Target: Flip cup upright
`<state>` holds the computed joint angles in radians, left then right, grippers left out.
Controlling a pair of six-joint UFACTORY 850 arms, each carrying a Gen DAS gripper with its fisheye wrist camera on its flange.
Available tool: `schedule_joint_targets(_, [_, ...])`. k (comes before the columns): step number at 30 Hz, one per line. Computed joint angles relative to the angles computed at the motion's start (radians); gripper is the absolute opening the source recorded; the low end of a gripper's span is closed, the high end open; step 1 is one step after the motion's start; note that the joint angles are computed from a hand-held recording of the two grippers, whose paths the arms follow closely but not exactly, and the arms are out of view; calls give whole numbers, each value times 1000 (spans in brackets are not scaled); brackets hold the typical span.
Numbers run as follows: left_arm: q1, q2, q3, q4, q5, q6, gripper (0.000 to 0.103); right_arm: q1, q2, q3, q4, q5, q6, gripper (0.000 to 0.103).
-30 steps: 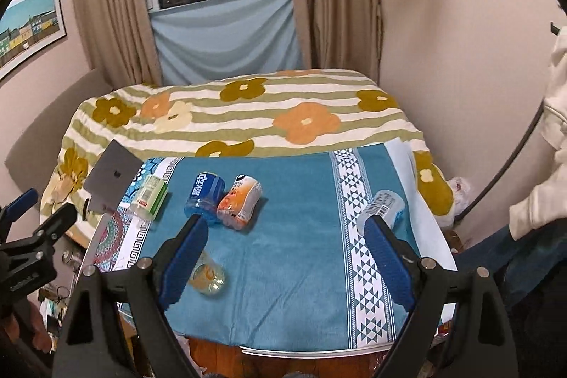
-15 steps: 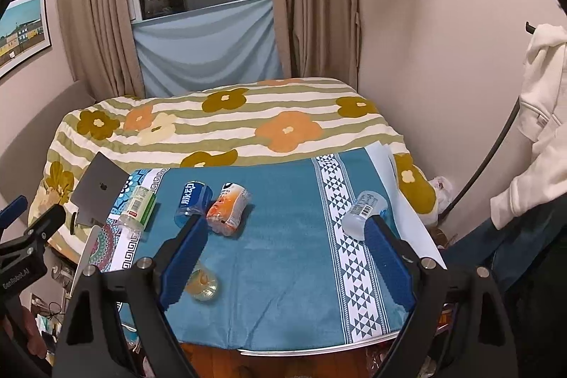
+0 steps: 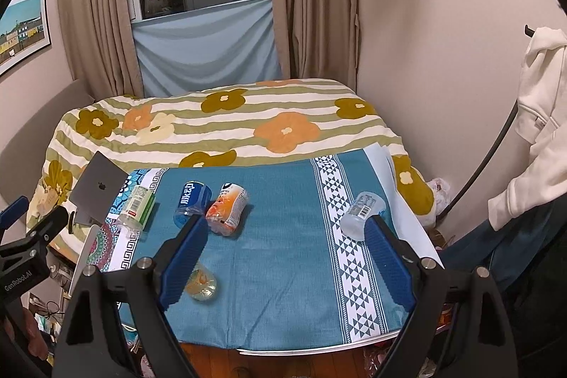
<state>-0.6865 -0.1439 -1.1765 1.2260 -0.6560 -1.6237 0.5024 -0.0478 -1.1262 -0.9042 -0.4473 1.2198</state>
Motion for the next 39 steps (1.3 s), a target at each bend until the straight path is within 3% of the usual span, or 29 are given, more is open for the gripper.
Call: schedule_joint_targets(39, [19,-32,-39,29,0,-8,103,-22,-41,-57,43,9,-65,88])
